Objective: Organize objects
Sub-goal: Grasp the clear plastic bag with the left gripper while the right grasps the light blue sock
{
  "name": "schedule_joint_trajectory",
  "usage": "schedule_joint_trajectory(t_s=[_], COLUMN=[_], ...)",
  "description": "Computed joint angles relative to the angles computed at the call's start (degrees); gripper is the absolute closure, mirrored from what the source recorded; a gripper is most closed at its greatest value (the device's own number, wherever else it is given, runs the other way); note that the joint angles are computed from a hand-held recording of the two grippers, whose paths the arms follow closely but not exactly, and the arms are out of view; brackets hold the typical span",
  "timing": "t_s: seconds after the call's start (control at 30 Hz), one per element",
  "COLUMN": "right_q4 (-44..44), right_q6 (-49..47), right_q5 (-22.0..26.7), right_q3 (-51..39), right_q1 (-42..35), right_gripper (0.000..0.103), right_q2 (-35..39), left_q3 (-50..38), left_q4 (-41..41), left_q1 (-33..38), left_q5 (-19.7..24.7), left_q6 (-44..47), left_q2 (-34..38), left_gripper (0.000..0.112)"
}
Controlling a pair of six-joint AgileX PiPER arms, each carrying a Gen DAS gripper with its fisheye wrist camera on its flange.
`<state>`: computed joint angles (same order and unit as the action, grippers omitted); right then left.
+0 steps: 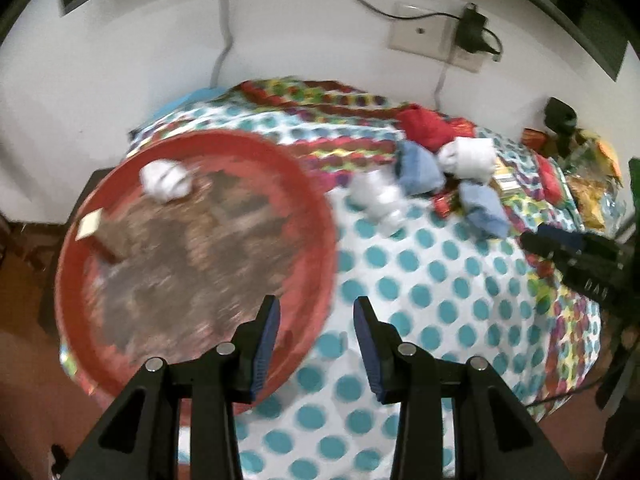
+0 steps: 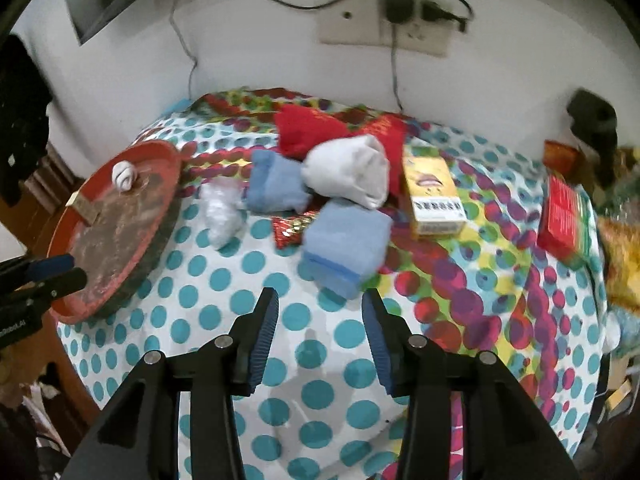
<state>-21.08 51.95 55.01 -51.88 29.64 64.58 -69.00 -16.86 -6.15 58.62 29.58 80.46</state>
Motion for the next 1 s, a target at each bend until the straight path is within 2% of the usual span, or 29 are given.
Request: schedule_joint_trajectory(t_s=[0.17,0.3,0.43,0.63,0.67,0.77,0.87,1.0], right_q4=[1.9,0.7,3.8,3.3,3.3,2.2,4.6,4.1], right_q6=[-2.0,-2.6,-7.0,-7.4,-7.5,-6.9,-9.4,-9.0], right_q5=[-5.5,-9.0,-13.6,-16.1,-16.6,-17.4,-20.5,-20.1], right_q3=[2.8,2.5,2.8,2.7,2.9,3.6,6.5,8.8], right_q1=[-3.8,-5.6,-10.4,-12.7,-12.9,-13.8,-15.9,-15.3], right_gripper=[0.048,0.047,0.047,0.046,0.047,0.066,0.072,0.076], right_q2=[0.8,4.3,7.8,11.6,11.8,12.4,9.8,6.3], left_q3=[-4.8,-9.0,-11.6,-14.8,-15.3,-16.6,-18.1,-21.2], left_q4=[2.7,3.9,6.7,8.3,8.5,9.9,9.6,9.0], left_q1=[-7.0,-10.3,-13.7,-16.9,-17.3,-18.2,-18.2,-18.6], left_q5=[-0.9,-0.6,-1.9,-2.4,-2.4,-2.5,-2.2,-1.4], left_q6=[-6.2,-10.4,-14.4,-17.8,-18.2,-20.5,-22.1,-23.6], left_q2=[6.3,11.7,15.3,19.7,20.4,22.4,24.1,26.8], left_gripper=[0.073,0.073,0.073,0.073,0.073,0.073,0.073,0.073])
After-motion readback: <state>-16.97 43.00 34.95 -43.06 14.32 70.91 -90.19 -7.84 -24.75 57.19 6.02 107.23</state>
